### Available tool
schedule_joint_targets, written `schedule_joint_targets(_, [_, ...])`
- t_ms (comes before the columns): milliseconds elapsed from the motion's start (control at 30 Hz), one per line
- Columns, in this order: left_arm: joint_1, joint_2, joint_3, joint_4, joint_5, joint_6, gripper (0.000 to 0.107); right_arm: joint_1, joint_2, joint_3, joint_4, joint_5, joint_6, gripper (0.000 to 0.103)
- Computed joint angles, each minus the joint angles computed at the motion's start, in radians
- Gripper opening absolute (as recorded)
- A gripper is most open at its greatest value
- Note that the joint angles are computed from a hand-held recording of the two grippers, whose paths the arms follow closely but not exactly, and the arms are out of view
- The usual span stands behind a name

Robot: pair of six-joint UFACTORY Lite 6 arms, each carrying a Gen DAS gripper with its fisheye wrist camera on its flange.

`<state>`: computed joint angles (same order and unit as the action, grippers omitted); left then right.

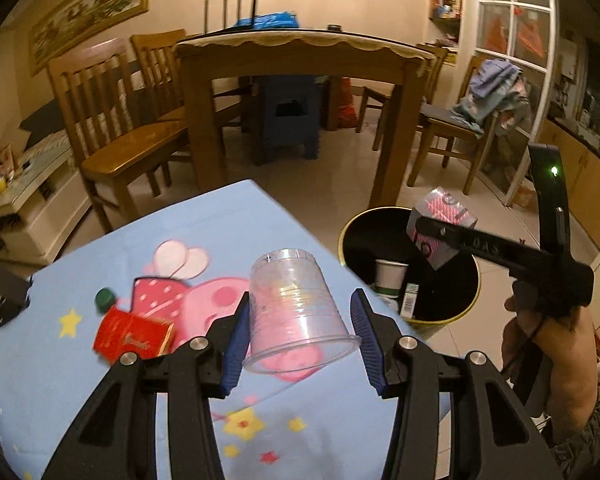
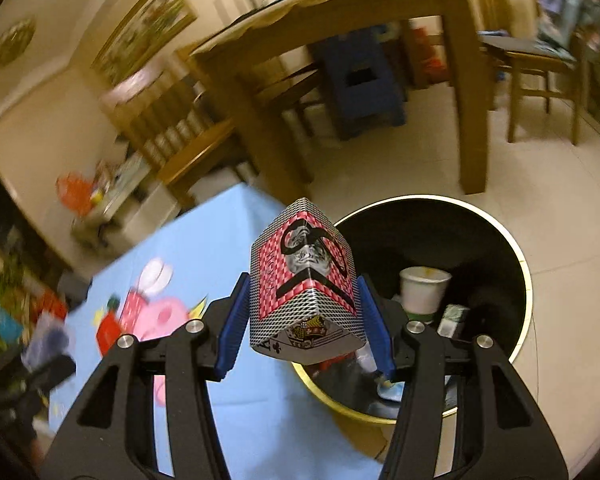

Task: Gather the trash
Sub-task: 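Carry plastic cup and card box over the bin and open both tools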

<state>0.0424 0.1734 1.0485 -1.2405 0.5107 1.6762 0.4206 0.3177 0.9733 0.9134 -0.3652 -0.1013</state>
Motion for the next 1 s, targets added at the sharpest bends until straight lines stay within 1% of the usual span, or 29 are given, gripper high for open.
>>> schedule_joint_targets(133, [-0.080,-0.001,-0.020,-0.046,-0.062,0.035,0.047,-0.039,-0.040,-0.043,0.003,-0.022,-0.011,0.052])
schedule_joint_targets(233, [-0.118,0.014,-0.018,-0.053,-0.092,0.034,0.047,-0.078,-0.027,-0.049,-0.024,-0.001,0.016,0.058])
schedule_joint_targets(267, [-0.135,0.027,-0.009,-0.049,-0.103,0.022,0.047,-0.088,-0.012,-0.039,0.004,0.011,-0.005,0.066])
schedule_joint_targets(300, [-0.151,0.031,-0.007,-0.049,-0.114,0.014,0.047,-0.094,0.011,-0.027,0.072,0.021,-0.057,0.073])
schedule_joint_targets(333, [-0.167,0.041,-0.002,-0.054,-0.125,0.015,0.047,-0.116,0.040,-0.017,0.115,0.043,-0.084,0.075])
schedule_joint_targets(367, [-0.180,0.043,-0.005,-0.064,-0.135,0.021,0.047,-0.135,0.058,-0.015,0.116,0.064,-0.069,0.076])
schedule_joint_targets(467, [-0.222,0.056,-0.007,-0.092,-0.170,0.035,0.047,-0.181,0.069,-0.050,-0.001,0.081,0.097,0.077])
schedule_joint_targets(533, [-0.243,0.070,-0.001,-0.102,-0.183,0.038,0.047,-0.193,0.035,-0.098,-0.097,0.051,0.215,0.077])
schedule_joint_targets(567, [-0.250,0.073,-0.002,-0.110,-0.187,0.046,0.047,-0.193,-0.003,-0.136,-0.127,0.019,0.257,0.077])
schedule_joint_targets(633, [-0.272,0.088,0.009,-0.117,-0.203,0.046,0.047,-0.194,-0.046,-0.175,-0.183,-0.014,0.315,0.079])
schedule_joint_targets(700, [-0.298,0.120,0.042,-0.088,-0.218,0.005,0.047,-0.179,-0.077,-0.204,-0.152,-0.049,0.298,0.079])
schedule_joint_targets(767, [-0.324,0.154,0.083,-0.046,-0.233,-0.050,0.047,-0.186,-0.124,-0.249,-0.170,-0.085,0.334,0.079])
schedule_joint_targets(867, [-0.373,0.205,0.149,0.017,-0.266,-0.131,0.047,-0.182,-0.228,-0.331,-0.069,-0.151,0.285,0.086])
schedule_joint_targets(933, [-0.403,0.239,0.196,0.089,-0.276,-0.213,0.047,-0.182,-0.283,-0.382,-0.011,-0.196,0.272,0.089])
schedule_joint_targets(1000, [-0.446,0.288,0.261,0.209,-0.291,-0.335,0.048,-0.189,-0.324,-0.417,0.008,-0.215,0.282,0.090])
